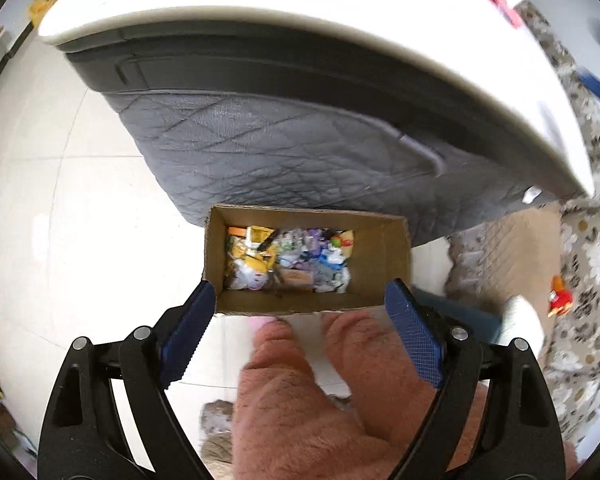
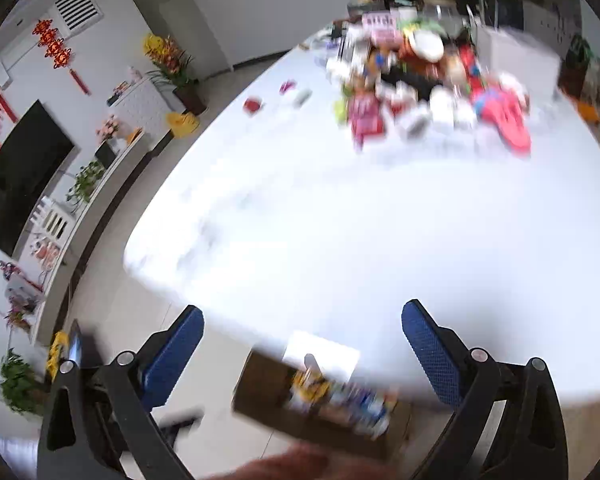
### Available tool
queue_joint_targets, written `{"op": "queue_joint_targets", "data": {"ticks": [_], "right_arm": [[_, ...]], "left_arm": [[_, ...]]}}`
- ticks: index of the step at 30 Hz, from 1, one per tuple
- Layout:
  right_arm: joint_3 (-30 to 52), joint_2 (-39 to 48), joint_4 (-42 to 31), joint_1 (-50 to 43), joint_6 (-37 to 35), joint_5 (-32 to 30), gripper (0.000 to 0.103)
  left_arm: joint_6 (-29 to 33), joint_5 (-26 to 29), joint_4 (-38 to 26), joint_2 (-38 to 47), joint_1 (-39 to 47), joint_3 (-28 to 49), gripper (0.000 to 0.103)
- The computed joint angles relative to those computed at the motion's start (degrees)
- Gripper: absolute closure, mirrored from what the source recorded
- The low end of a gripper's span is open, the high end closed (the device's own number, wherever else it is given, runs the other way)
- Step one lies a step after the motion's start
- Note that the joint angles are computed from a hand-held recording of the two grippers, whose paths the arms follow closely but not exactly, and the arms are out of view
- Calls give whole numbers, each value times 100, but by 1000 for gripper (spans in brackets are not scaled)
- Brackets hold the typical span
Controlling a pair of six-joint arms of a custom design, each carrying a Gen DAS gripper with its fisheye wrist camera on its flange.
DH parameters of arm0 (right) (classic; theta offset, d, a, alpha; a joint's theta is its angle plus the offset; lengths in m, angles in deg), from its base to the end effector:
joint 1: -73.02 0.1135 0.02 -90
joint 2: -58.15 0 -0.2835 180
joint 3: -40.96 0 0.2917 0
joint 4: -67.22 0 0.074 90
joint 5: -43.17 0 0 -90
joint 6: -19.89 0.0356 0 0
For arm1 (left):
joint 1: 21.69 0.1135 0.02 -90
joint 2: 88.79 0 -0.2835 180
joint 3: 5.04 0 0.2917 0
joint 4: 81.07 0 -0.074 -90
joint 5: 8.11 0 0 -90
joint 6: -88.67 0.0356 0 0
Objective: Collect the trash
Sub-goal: 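Grasp the pink plastic cartoon case with the right tool, then grasp the yellow-green plastic toy with the left tool while the right tool holds the case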
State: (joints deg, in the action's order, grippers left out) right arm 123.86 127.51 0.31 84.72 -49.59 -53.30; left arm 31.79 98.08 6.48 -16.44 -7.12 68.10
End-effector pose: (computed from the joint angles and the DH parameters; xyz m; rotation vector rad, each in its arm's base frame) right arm 0.2625 0.0585 0.3593 0.1475 2.5291 0.3702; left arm 0.2179 0.0464 0.2795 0.4816 2.9876 -0.4114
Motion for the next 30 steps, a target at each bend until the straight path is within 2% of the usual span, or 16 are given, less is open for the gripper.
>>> {"op": "queue_joint_targets", "data": {"ticks": [3,6,9,11,12,13,15,17,18,19,22,27,30], "right_arm": [[728,1049,372,-408,-324,-199,5],[1831,2345,508,-608,-615,-64,6],[3191,3705,199,-699,-907,184,16],[3833,4301,-54,-740,-987,275,31],[4117,4531,-203,-738,-1019,363,29],[4452,4818,-321,-709,-1137,718,30],[4832,5131,-602,-721,-1156,764,36],[5299,5521,-1001,-745,-1204,910,51],[5208,5462,-911,-745,-1225,900,54],[5228,5463,-947,-764,-1276,874,63],[4925,5157,-931,-846,-1314,617,63],[3084,3469,-318,-1188,-1369,-244,63],[2073,2294,-299,-1510,-1366,-819,63]], "left_arm": [[-149,61,-222,-108,160,111,19],[-294,32,-300,-251,381,95,19],[-519,-8,-412,-411,557,107,19],[-654,12,-477,-497,643,137,19],[-755,20,-520,-535,666,161,19],[-843,33,-565,-571,672,178,19],[-1024,78,-637,-648,652,240,19],[-1157,87,-658,-696,538,312,19],[-1228,78,-639,-715,455,336,19],[-1284,63,-623,-715,369,382,19],[-1536,41,-555,-638,-36,624,19],[-1760,97,-378,-369,-606,1202,19],[-1933,102,-246,-153,-1060,1532,19]]}}
